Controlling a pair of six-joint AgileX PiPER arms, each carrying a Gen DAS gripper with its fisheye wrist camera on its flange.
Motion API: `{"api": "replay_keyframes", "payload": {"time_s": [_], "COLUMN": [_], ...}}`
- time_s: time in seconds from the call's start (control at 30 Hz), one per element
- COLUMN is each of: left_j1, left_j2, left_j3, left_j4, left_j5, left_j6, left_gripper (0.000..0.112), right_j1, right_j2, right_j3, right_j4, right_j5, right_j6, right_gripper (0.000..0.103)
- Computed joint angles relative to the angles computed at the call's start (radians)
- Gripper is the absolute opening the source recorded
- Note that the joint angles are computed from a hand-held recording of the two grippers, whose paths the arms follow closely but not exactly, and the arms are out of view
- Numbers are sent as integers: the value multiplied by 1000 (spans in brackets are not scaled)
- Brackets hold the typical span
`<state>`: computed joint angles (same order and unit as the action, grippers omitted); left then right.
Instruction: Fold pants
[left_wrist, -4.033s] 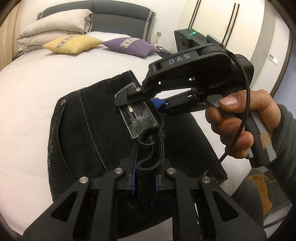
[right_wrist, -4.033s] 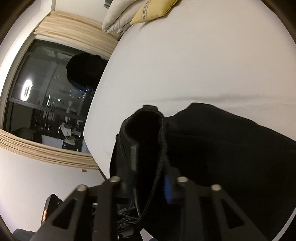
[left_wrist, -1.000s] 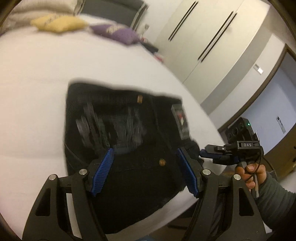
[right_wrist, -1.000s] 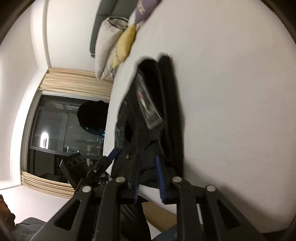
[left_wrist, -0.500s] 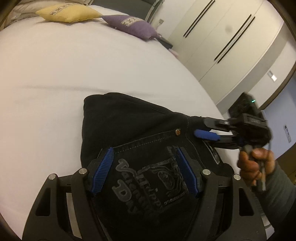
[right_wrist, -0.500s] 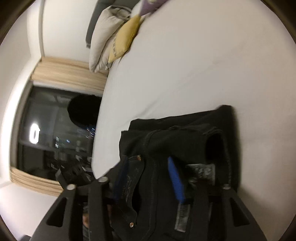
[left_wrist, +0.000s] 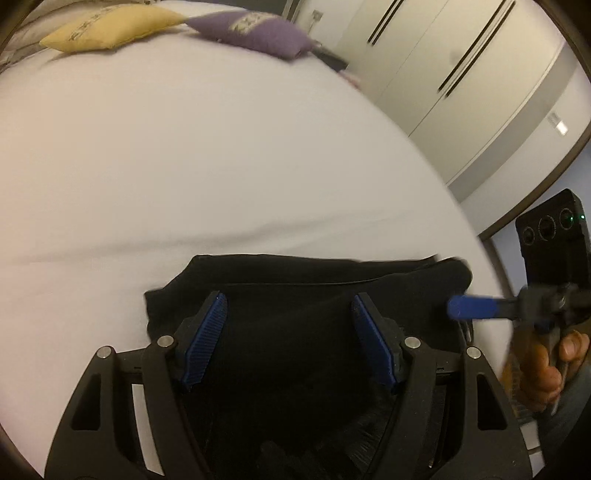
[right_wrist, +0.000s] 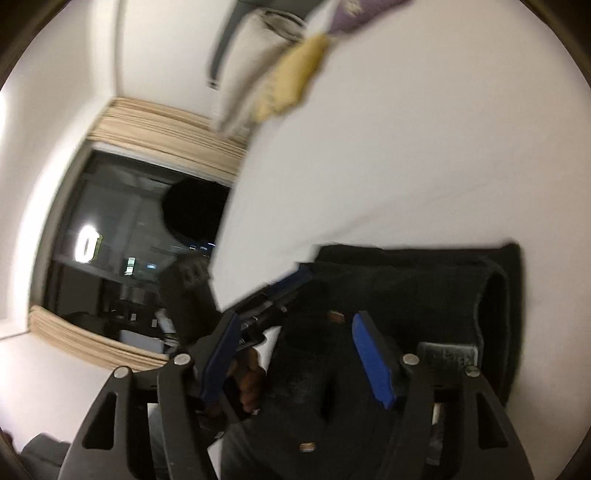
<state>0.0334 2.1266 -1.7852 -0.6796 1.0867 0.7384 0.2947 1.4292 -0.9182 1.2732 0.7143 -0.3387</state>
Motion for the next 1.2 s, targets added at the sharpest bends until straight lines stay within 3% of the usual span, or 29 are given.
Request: {"api": "replay_keyframes", "payload": {"time_s": [0.03, 0.07, 0.1, 0.13, 0.23, 0.27, 0.33, 0.4, 0.47, 0.53, 0.6, 0.63, 0.73, 0.83, 0.9, 0.97, 1.03, 1.1, 1.2], "left_j1": [-2, -1, 3, 11, 50, 83, 118, 140, 106, 86, 109, 120, 154, 174, 251, 347, 385, 414, 407], "left_j2": [-4, -11, -28, -58, -143, -196, -268, -354, -408, -423, -465, -475, -487, -503, -556, -586, -560, -485, -345], "left_j3": [25, 40, 58, 86, 157, 218, 312, 449, 560, 654, 761, 785, 800, 798, 815, 793, 738, 641, 483], "left_j4": [-10, -11, -20, -28, -90, -145, -191, -231, -192, -182, -270, -288, -295, -286, -267, -283, -265, -233, -179], "left_j5": [-31, -43, -50, -60, -37, -18, 11, 38, -11, -79, -140, -146, -126, -112, -67, -17, -8, 9, 102], "left_j6": [24, 32, 45, 58, 101, 148, 196, 280, 338, 380, 517, 547, 538, 527, 533, 552, 506, 420, 290], "left_gripper": [69, 69, 69, 69, 69, 69, 69, 69, 69, 68, 68, 68, 69, 69, 69, 69, 77, 77, 77], "right_j1": [-7, -24, -51, -80, -117, -114, -66, 20, 129, 184, 179, 164, 73, 49, -73, -202, -299, -289, -227], "right_j2": [12, 3, -27, -48, -220, -269, -379, -417, -390, -328, -329, -347, -457, -601, -720, -766, -719, -633, -477], "right_j3": [35, 83, 137, 168, 238, 255, 293, 316, 328, 350, 421, 443, 511, 502, 476, 441, 400, 374, 341], "right_j4": [-11, 16, 59, 82, 24, 49, 136, 231, 280, 269, 299, 309, 248, -32, -207, -239, -231, -208, -175], "right_j5": [-13, -18, -14, 16, 35, 40, 26, -6, -64, -102, -125, -128, -80, -73, 40, 135, 206, 190, 130], "right_j6": [10, -21, -61, -62, 24, 13, -29, -101, -149, -117, -144, -150, -71, 210, 376, 390, 329, 275, 211], "right_gripper": [60, 38, 29, 29, 46, 54, 60, 66, 69, 68, 40, 37, 38, 49, 66, 70, 76, 76, 77]}}
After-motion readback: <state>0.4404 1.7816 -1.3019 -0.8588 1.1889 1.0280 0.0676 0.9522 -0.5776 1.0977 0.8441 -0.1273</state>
